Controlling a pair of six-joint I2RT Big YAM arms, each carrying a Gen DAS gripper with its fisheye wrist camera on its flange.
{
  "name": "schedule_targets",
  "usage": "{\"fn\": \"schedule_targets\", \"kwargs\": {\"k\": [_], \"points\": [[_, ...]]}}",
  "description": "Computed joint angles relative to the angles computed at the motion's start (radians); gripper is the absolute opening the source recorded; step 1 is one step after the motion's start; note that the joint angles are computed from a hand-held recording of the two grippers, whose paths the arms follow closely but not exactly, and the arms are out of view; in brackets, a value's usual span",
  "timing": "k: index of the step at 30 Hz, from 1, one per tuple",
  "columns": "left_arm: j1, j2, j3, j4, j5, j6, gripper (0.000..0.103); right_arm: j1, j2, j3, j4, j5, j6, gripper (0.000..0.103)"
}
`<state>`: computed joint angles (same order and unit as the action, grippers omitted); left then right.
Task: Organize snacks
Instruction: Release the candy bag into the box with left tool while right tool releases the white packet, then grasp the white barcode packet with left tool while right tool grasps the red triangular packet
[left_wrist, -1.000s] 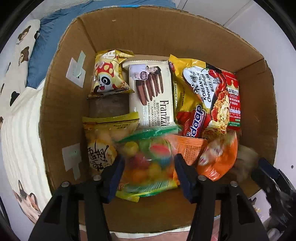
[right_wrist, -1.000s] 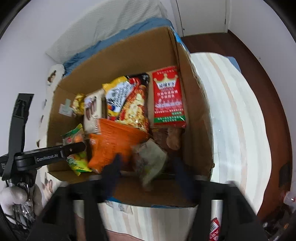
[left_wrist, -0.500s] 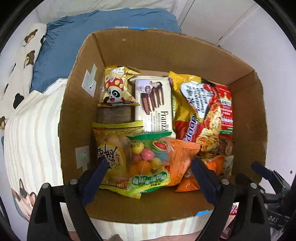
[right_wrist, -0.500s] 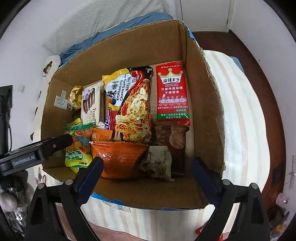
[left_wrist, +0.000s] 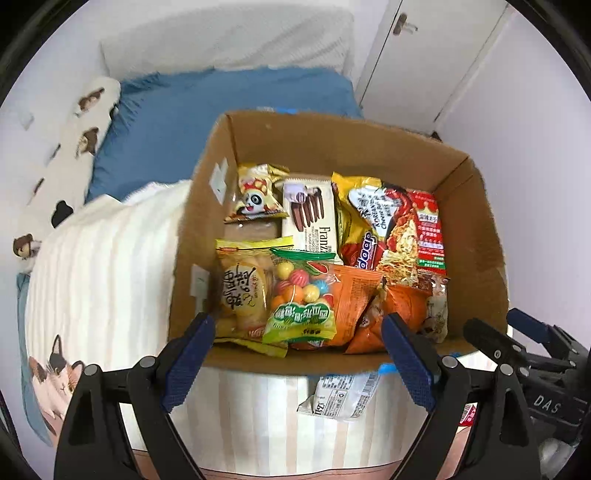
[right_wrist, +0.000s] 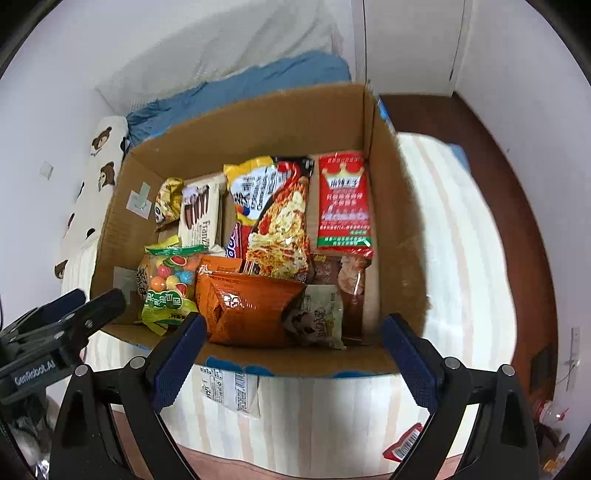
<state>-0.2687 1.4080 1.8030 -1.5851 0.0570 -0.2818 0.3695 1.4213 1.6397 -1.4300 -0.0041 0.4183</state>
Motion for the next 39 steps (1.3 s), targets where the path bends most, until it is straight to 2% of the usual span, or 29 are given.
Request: {"fn": "schedule_targets", "kwargs": {"k": [3, 12, 18, 24, 26, 29, 30, 32, 36, 39], "points": [[-0.011, -0.057, -0.033, 0.026, -0.032, -0.012, 0.092, 0.022, -0.046, -0.018, 0.013, 0.025, 0.01, 0.098], [-0.073, -0.182, -0.055, 0.036, -0.142, -0.023, 0.092, 0.092, -0.19, -0.063, 0.036, 0.116, 0.059, 0.098], [-0.126, -0.244, -0.041, 0.026, -0.213, -0.039, 0.092, 0.138, -0.27, -0.067, 0.019, 0.189, 0.077, 0.098], [-0.17, -0.281, -0.019, 0.014, -0.256, -0.071, 0.092, 0.165, -0.314, -0.05, -0.008, 0.21, 0.091, 0.098], [-0.181, -0.287, -0.016, 0.013, -0.264, -0.077, 0.092, 0.171, -0.326, -0.05, -0.013, 0.214, 0.099, 0.102], [-0.198, -0.292, -0.023, 0.016, -0.261, -0.078, 0.094, 0.165, -0.344, -0.062, -0.013, 0.197, 0.106, 0.102], [-0.203, -0.293, -0.029, 0.013, -0.259, -0.084, 0.103, 0.159, -0.352, -0.071, -0.012, 0.19, 0.108, 0.102], [-0.211, -0.302, -0.056, 0.03, -0.26, -0.095, 0.103, 0.129, -0.374, -0.103, -0.002, 0.146, 0.12, 0.102], [-0.204, -0.302, -0.123, 0.037, -0.209, -0.13, 0.103, 0.016, -0.423, -0.208, 0.014, 0.028, 0.164, 0.102], [-0.199, -0.291, -0.196, 0.051, -0.185, -0.144, 0.103, -0.092, -0.453, -0.303, 0.012, -0.032, 0.173, 0.102]]}}
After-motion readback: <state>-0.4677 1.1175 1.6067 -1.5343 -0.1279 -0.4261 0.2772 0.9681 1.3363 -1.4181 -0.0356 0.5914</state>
